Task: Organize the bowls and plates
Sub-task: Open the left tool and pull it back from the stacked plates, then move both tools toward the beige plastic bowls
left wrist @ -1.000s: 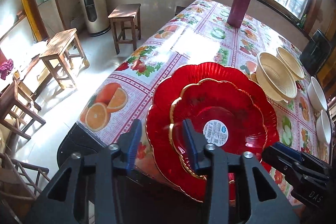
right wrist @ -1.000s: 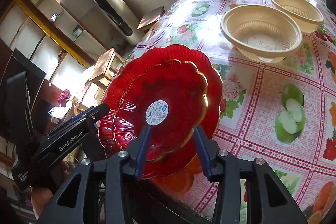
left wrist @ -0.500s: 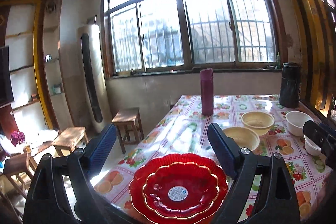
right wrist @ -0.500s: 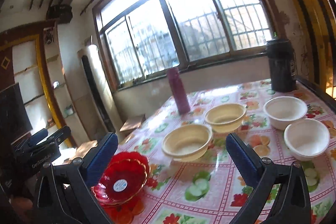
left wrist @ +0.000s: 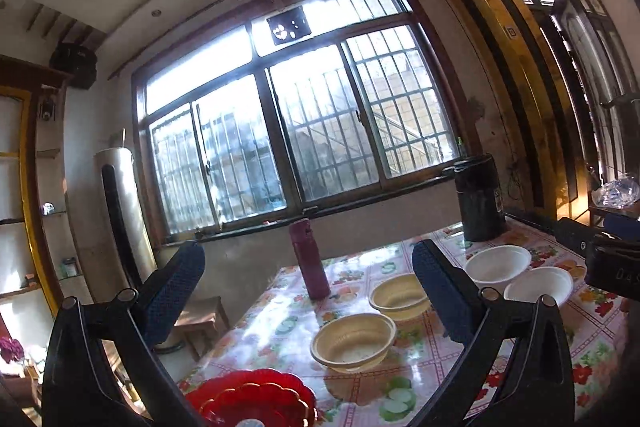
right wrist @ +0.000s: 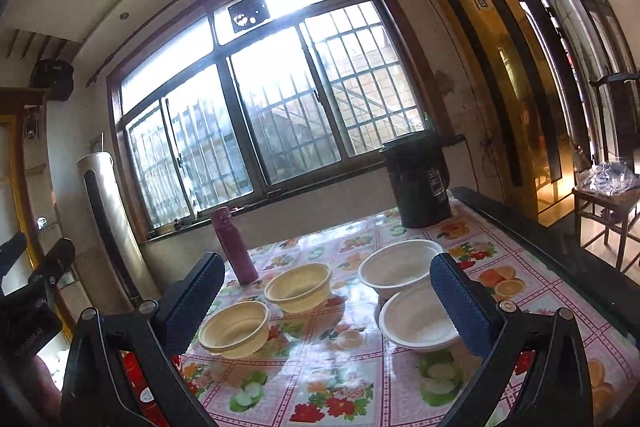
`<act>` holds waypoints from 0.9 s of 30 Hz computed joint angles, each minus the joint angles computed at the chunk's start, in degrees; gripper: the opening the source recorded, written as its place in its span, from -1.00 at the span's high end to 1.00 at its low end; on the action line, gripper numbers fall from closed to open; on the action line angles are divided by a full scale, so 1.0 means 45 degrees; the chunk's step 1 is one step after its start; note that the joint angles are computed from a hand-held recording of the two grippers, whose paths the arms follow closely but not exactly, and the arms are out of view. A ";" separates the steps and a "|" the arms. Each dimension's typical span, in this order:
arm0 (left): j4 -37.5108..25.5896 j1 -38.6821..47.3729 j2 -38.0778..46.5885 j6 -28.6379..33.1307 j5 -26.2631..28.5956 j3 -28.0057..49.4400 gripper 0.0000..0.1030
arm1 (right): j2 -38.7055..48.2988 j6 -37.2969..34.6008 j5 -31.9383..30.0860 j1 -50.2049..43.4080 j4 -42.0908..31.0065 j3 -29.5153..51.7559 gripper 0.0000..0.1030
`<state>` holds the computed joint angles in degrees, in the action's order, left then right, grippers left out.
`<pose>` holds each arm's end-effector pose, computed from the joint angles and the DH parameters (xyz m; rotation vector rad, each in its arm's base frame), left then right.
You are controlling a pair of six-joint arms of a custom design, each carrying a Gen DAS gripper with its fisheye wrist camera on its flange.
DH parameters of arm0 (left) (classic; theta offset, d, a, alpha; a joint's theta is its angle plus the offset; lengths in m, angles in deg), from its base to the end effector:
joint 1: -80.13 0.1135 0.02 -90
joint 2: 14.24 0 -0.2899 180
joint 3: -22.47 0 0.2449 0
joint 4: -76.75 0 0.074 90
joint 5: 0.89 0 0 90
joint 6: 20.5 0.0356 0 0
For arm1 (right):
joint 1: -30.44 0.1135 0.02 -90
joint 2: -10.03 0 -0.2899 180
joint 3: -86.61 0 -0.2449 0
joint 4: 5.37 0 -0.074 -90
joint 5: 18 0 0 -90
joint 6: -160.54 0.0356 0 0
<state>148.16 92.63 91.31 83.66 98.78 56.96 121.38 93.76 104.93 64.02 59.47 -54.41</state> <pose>0.2808 0.0561 0.1618 0.1557 1.5618 0.2341 0.2629 0.1513 0.1365 0.2740 1.6651 0.2563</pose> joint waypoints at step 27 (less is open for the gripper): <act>-0.8362 -0.1149 0.0503 -0.0269 -0.1319 0.3637 -1.00 | 0.0931 0.0515 -0.2070 -0.0873 -0.2638 0.1737 -1.00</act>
